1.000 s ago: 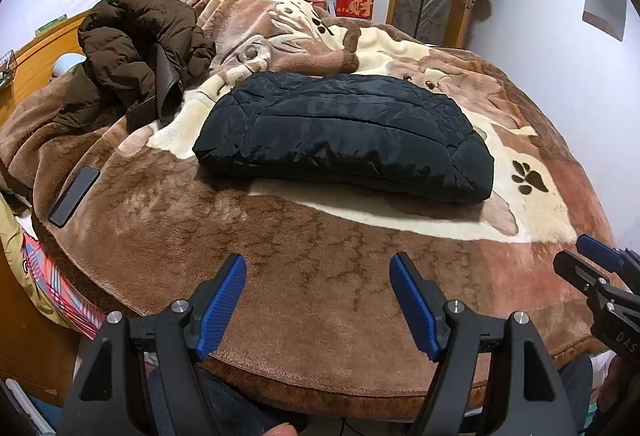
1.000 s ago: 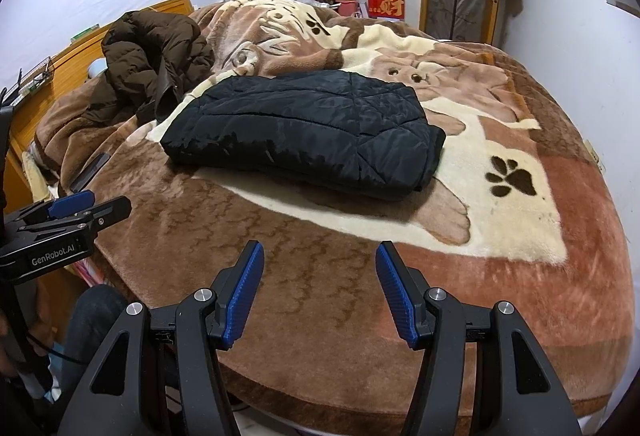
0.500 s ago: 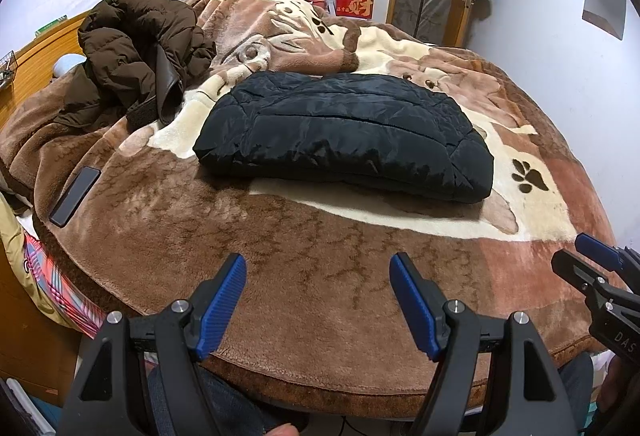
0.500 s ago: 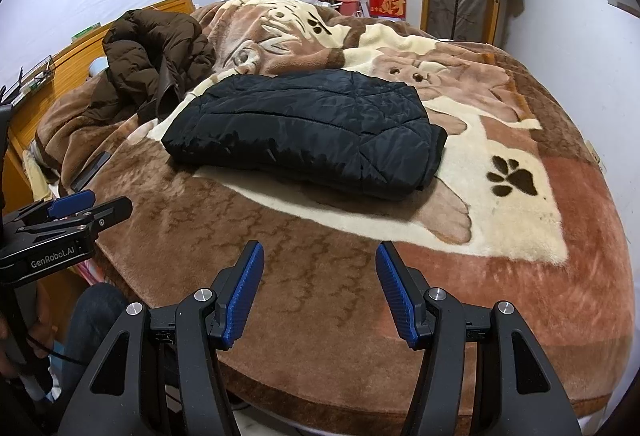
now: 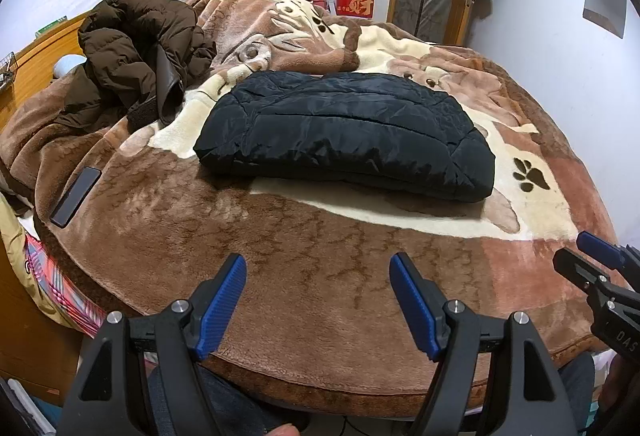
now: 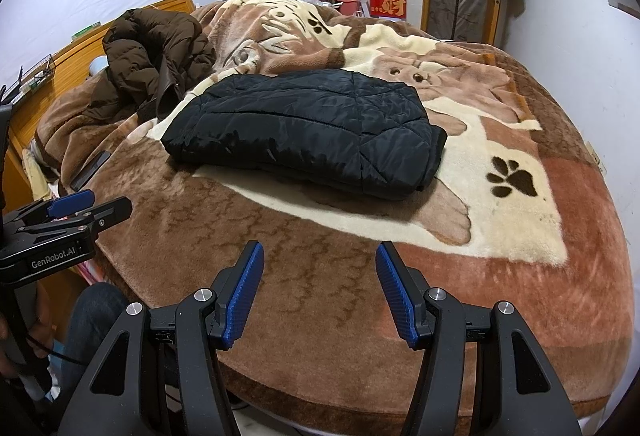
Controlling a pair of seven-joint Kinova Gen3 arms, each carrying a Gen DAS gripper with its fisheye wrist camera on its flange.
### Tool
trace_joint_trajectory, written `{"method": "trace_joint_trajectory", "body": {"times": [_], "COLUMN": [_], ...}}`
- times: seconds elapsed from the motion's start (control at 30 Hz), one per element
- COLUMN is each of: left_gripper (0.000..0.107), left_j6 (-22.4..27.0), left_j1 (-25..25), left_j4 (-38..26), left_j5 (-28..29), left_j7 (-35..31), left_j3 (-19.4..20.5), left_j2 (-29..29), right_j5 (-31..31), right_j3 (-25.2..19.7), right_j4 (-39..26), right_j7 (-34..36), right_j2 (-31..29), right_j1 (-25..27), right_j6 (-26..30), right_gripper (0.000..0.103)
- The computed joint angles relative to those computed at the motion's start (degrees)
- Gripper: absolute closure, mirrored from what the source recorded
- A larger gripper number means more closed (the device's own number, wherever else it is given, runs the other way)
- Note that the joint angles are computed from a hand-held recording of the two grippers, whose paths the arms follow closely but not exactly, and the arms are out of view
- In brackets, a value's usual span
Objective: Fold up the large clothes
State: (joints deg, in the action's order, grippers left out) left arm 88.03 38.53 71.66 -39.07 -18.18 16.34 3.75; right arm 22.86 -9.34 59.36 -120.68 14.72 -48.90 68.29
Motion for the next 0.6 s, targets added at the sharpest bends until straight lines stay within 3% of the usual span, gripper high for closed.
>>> {"method": "trace_joint_trajectory", "body": {"times": [0.6], "left_gripper": [0.032], "left_j6": [0.2], "left_j1": [-1.0], "left_j4": [1.4], "left_j5": [0.7], "left_j7": [-0.6], "left_j3": [0.3], "left_j2": [-0.8], "right_j5": [-0.1], "right_j3": [0.0], "right_j4": [0.1], "right_j7": [0.1], "right_j2": [-0.1], "right_j1": [0.1], "right_j6": [-0.1], "right_gripper": [0.044]}}
